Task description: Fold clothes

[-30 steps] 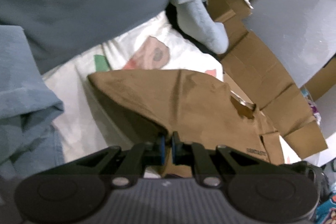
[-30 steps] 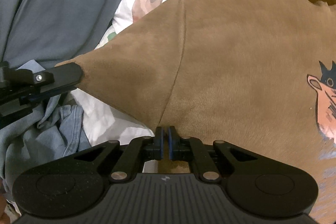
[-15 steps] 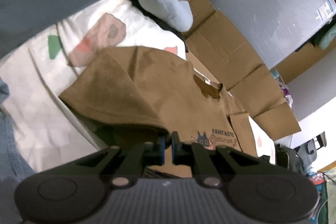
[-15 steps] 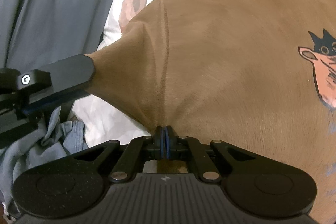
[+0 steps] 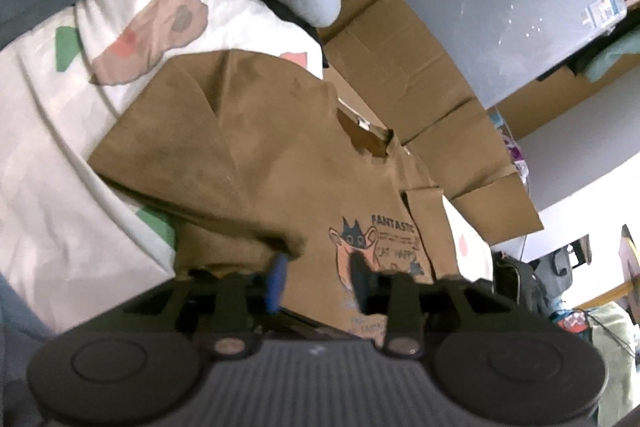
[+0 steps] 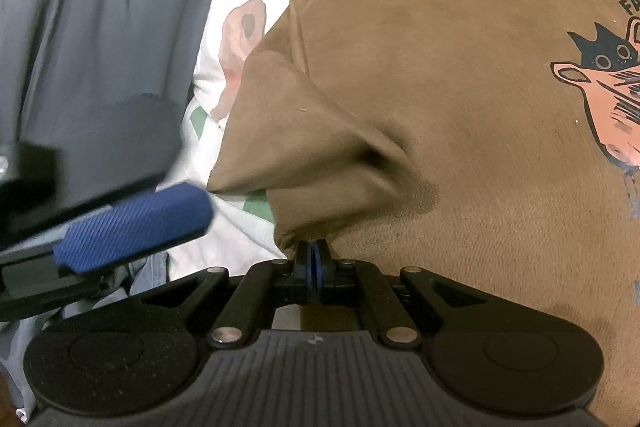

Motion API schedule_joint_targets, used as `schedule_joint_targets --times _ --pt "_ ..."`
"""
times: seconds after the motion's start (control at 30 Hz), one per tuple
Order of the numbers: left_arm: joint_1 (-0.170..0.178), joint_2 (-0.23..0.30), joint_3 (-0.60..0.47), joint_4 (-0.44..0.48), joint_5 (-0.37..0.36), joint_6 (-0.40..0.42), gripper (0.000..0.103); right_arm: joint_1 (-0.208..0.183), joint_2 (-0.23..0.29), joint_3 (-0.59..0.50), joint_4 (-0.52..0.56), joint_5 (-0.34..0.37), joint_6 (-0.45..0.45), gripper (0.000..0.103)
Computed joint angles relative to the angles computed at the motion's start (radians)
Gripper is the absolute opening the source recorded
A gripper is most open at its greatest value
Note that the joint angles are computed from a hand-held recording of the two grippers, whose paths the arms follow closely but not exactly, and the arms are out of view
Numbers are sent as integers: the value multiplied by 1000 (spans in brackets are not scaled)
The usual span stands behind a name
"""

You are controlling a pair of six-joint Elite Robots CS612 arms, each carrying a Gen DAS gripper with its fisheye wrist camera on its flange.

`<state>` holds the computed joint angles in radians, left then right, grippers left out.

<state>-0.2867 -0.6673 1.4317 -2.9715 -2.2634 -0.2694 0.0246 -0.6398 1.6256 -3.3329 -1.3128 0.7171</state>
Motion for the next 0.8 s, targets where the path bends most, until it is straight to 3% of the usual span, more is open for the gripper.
schedule_joint_targets --times 0.23,0.4,0.63,0.8 --pt "5 -17 31 2 182 8 46 -12 -21 -1 71 45 -33 12" --pt "1 -22 42 30 252 42 45 -20 -52 15 132 62 -93 40" --pt "-20 -28 46 47 345 114 45 -27 -102 37 220 12 -264 40" --pt "-33 -25 37 68 368 176 45 -29 -126 42 260 -75 -384 40"
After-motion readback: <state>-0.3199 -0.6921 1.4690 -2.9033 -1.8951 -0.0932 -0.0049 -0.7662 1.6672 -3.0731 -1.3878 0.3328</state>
